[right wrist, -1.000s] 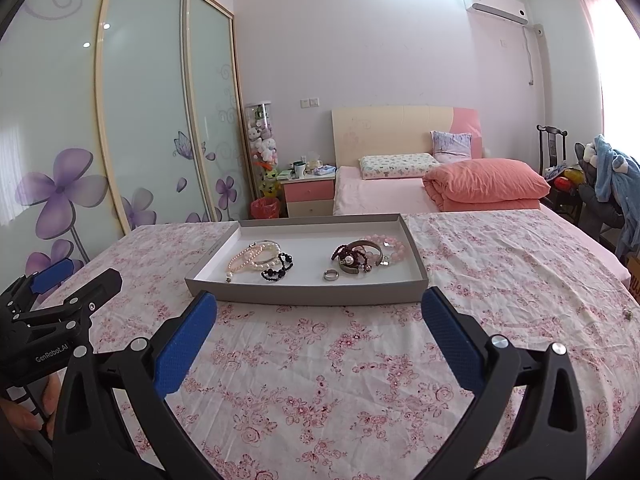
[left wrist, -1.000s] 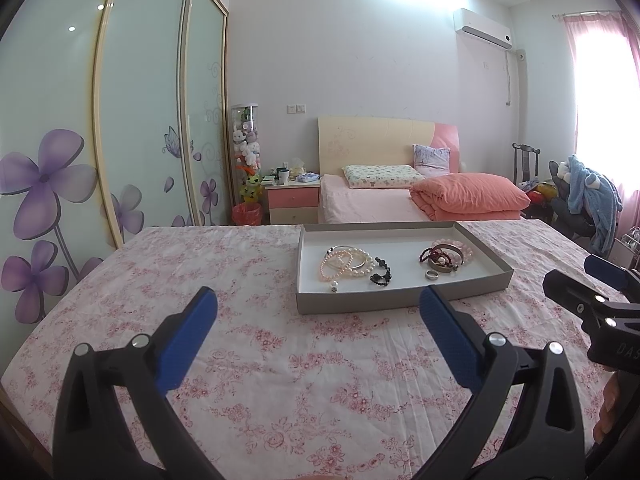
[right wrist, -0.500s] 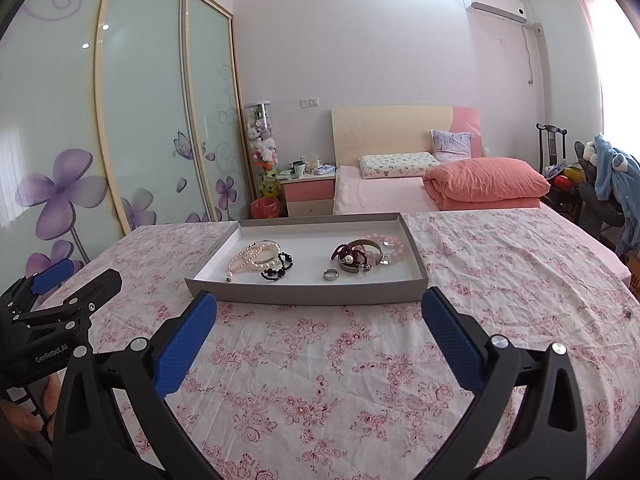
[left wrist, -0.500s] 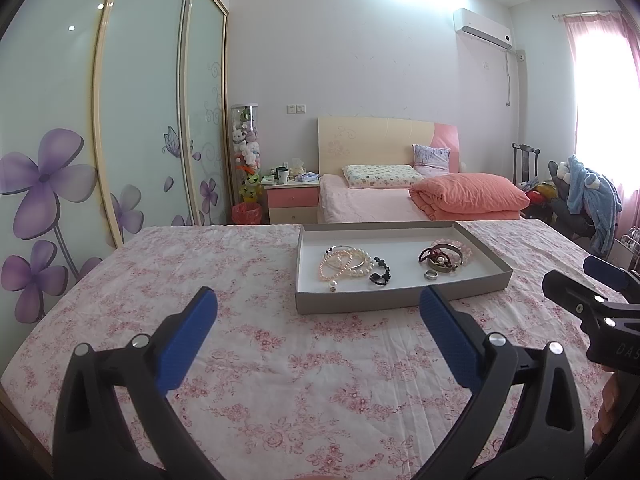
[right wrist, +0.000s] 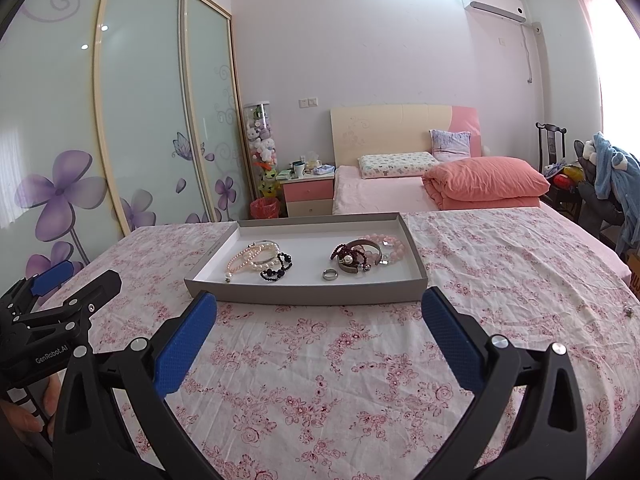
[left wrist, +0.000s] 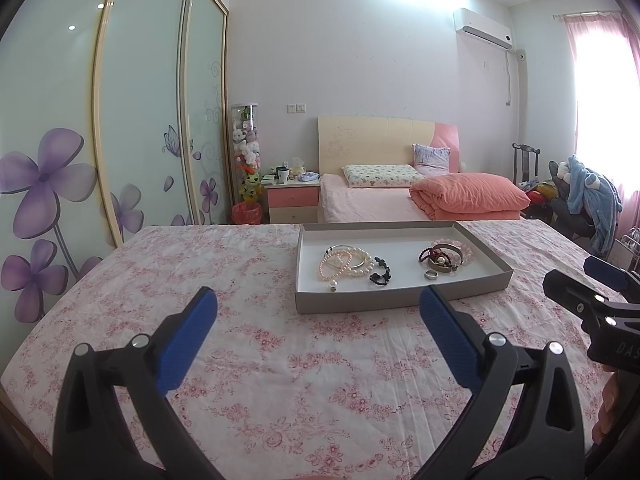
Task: Organize jewelry
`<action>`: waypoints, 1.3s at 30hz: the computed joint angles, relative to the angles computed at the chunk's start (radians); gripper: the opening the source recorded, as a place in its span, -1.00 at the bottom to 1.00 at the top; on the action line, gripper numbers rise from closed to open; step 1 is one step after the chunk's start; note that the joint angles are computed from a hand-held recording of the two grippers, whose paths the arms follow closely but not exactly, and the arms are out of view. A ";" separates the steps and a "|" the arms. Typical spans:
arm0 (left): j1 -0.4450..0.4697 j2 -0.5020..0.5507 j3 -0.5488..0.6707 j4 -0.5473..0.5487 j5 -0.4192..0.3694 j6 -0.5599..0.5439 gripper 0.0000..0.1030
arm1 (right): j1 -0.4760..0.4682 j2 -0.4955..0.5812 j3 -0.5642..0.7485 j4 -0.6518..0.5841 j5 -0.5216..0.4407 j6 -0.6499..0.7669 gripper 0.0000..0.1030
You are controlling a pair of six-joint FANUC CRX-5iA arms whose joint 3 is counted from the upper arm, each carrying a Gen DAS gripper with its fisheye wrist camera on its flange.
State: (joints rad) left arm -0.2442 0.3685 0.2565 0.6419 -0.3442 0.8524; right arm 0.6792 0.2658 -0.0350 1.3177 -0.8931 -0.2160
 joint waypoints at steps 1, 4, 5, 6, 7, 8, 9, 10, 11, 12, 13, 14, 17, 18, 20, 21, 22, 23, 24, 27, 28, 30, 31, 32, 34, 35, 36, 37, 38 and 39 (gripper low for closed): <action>0.000 0.001 0.002 -0.001 -0.001 0.001 0.92 | 0.000 0.000 0.001 -0.001 0.000 0.001 0.97; 0.000 0.001 0.003 -0.002 -0.002 0.002 0.92 | 0.000 0.000 0.001 -0.001 0.000 0.001 0.97; 0.001 0.001 0.003 -0.001 -0.003 0.001 0.92 | 0.000 0.000 0.001 0.000 0.000 -0.001 0.97; 0.000 0.001 0.002 0.000 -0.003 -0.001 0.92 | 0.000 0.000 0.001 0.000 0.000 -0.001 0.97; 0.001 0.001 0.003 -0.002 -0.003 0.001 0.92 | 0.000 0.001 0.002 -0.002 -0.001 0.000 0.97; 0.001 0.001 0.003 -0.002 -0.003 0.001 0.92 | 0.000 0.001 0.002 -0.002 -0.001 0.000 0.97; 0.001 0.001 0.003 0.000 -0.004 -0.001 0.92 | 0.000 0.000 0.001 -0.001 -0.001 0.000 0.97; 0.000 0.003 0.000 0.004 0.000 -0.005 0.92 | 0.000 0.000 0.000 -0.001 0.000 -0.001 0.97; 0.000 0.003 0.001 0.005 -0.001 -0.005 0.92 | 0.000 0.000 0.001 -0.002 0.000 -0.001 0.97; 0.000 0.003 0.001 0.005 -0.001 -0.005 0.92 | -0.001 -0.001 0.000 0.000 0.001 -0.001 0.97; 0.000 0.002 0.000 0.005 -0.001 -0.005 0.92 | 0.000 0.000 0.000 0.000 0.000 -0.002 0.97; 0.000 0.003 0.001 0.003 -0.001 -0.004 0.92 | 0.000 0.001 0.000 0.001 0.000 -0.003 0.97; 0.000 0.002 0.000 0.004 0.000 -0.004 0.92 | 0.000 0.000 0.000 0.000 0.000 -0.003 0.97; 0.000 0.003 0.002 0.004 -0.002 -0.004 0.92 | 0.000 0.000 0.000 0.000 0.000 -0.002 0.97; 0.000 0.003 0.003 0.001 -0.002 -0.002 0.92 | 0.000 0.000 0.000 0.000 0.000 -0.002 0.97; 0.001 0.003 0.003 0.003 -0.003 -0.003 0.92 | 0.000 0.000 0.000 0.000 0.000 -0.002 0.97; 0.000 0.002 0.001 0.004 -0.001 -0.004 0.92 | 0.001 0.001 0.001 -0.001 0.000 -0.001 0.97; 0.000 0.003 0.002 0.002 -0.002 -0.002 0.92 | 0.001 0.001 0.002 -0.001 -0.001 -0.002 0.97; 0.001 0.003 0.004 0.002 -0.004 -0.002 0.92 | 0.002 0.003 0.003 -0.001 -0.001 -0.002 0.97; 0.001 0.003 0.003 0.002 -0.003 -0.002 0.92 | 0.004 0.006 0.006 -0.001 -0.003 -0.002 0.97; 0.001 0.003 0.004 -0.003 -0.001 0.003 0.92 | 0.003 0.005 0.005 -0.001 -0.002 -0.003 0.97; -0.001 0.001 -0.004 0.002 0.008 -0.002 0.92 | 0.003 0.005 0.005 -0.001 -0.002 -0.003 0.97; -0.001 0.000 -0.007 0.005 0.009 -0.006 0.92 | 0.003 0.005 0.005 -0.001 -0.002 -0.003 0.97; -0.001 0.000 -0.006 -0.001 0.009 0.000 0.92 | 0.003 0.006 0.006 -0.002 -0.002 -0.003 0.97; -0.001 0.000 -0.004 -0.014 0.006 0.014 0.92 | 0.003 0.005 0.005 -0.001 -0.002 -0.004 0.97; 0.000 0.000 -0.002 -0.015 0.003 0.017 0.92 | 0.004 0.006 0.007 -0.002 -0.004 -0.004 0.97; 0.000 0.001 -0.002 -0.014 0.001 0.018 0.92 | 0.003 0.005 0.005 -0.002 -0.002 -0.003 0.97; 0.000 0.001 0.001 -0.019 -0.003 0.024 0.92 | 0.004 0.006 0.007 -0.001 -0.003 -0.003 0.97; 0.001 0.004 0.007 -0.024 -0.007 0.030 0.92 | 0.004 0.006 0.006 0.000 -0.003 -0.004 0.97; 0.001 0.004 0.010 -0.028 -0.010 0.034 0.92 | 0.002 0.005 0.005 -0.001 -0.002 -0.003 0.97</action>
State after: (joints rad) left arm -0.2432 0.3728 0.2662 0.6137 -0.3544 0.8863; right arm 0.6814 0.2706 -0.0299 1.3169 -0.8948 -0.2191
